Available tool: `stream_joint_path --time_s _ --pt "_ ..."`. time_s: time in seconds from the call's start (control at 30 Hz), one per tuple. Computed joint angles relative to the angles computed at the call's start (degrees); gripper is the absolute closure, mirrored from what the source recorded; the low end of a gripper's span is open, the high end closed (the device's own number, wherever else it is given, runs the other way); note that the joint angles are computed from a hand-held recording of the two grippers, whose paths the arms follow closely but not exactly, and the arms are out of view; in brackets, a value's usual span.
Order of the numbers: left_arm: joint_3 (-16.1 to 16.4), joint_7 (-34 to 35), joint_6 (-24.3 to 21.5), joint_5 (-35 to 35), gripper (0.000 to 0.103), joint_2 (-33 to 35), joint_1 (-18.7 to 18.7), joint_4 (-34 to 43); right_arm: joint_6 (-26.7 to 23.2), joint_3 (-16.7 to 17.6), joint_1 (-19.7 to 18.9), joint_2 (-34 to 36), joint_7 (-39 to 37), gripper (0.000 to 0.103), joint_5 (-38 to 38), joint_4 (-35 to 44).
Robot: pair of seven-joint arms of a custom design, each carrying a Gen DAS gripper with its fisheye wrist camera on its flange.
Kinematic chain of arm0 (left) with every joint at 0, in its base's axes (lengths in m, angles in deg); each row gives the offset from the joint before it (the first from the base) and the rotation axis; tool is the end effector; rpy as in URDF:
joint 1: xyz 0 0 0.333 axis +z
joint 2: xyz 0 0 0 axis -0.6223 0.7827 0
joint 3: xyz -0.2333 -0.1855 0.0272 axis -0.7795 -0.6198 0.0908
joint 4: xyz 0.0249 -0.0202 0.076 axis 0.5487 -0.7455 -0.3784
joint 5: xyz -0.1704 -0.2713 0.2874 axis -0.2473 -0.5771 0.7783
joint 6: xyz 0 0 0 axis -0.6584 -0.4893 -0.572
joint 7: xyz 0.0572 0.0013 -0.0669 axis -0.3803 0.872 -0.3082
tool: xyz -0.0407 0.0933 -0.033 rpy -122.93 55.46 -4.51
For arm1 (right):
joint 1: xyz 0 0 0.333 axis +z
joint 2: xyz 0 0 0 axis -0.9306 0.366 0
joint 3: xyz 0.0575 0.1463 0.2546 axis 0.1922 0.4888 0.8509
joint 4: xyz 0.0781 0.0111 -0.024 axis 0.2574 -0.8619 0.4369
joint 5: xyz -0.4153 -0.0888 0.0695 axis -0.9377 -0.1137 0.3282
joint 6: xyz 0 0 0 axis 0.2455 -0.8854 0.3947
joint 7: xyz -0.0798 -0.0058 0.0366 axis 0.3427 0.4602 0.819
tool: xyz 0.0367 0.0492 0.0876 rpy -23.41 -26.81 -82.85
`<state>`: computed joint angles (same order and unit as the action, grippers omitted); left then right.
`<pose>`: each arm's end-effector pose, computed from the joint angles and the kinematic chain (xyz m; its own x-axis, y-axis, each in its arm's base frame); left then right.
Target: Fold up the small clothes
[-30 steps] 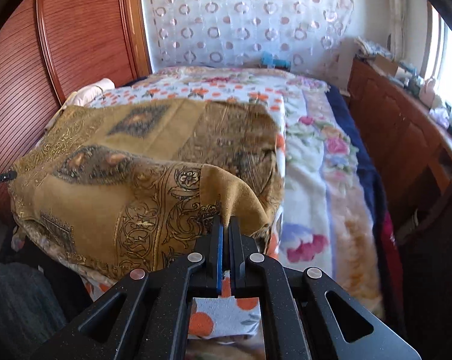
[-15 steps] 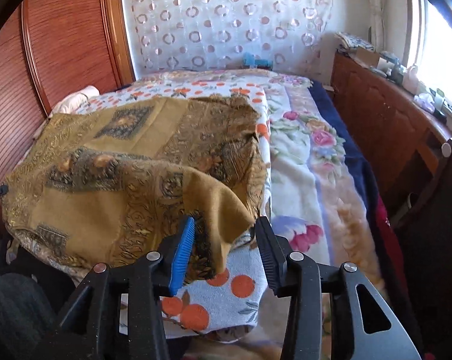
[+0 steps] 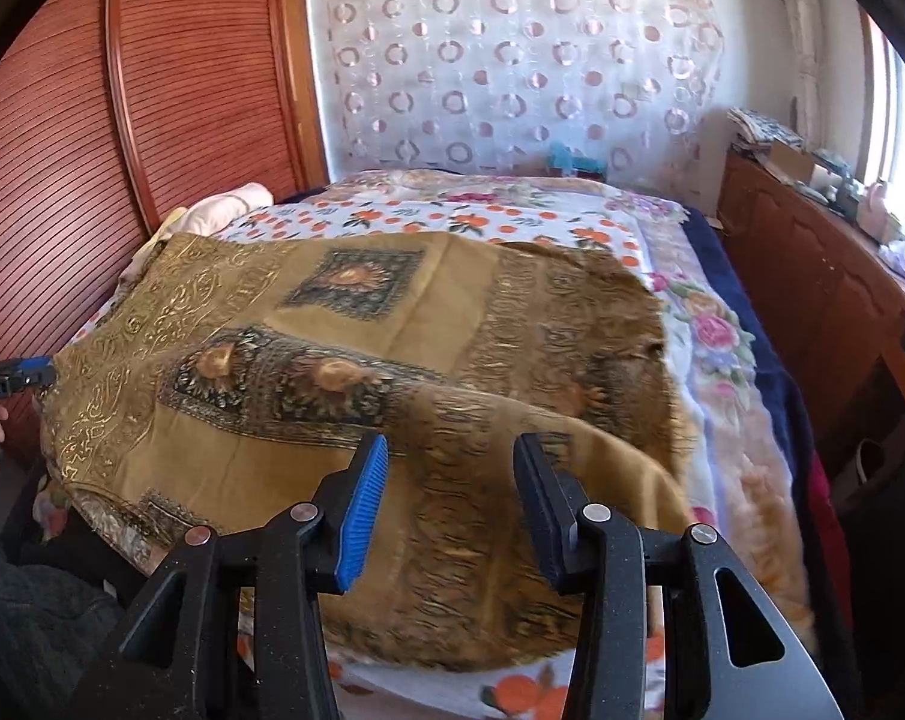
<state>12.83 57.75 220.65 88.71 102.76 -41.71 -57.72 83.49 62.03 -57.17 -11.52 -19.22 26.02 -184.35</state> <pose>0.6752 -0.1582 0.3881 -0.0143 -0.9803 0.1970 -0.7331 -0.1237 -0.6688 0.7077 0.1825 0.4627 0.4007 -0.9160 -0.0202 -0.5712 -0.2325 -0.7872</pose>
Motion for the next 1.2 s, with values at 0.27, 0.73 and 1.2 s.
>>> stream_joint_path --time_s 0.27,0.73,1.2 --pt "3.5 -5.5 -1.1 4.1 0.026 1.4 -2.4 2.4 -2.4 2.0 1.2 6.0 -1.9 0.045 0.8 6.5" --pt "4.5 -8.7 -2.5 7.7 0.026 4.8 -3.9 5.9 -1.0 -4.1 8.1 13.7 7.8 0.036 -11.2 13.6" --pt "0.7 -6.3 0.4 4.9 0.064 5.0 -0.5 5.0 -0.7 -2.5 6.7 13.4 7.2 0.029 -11.7 12.8"
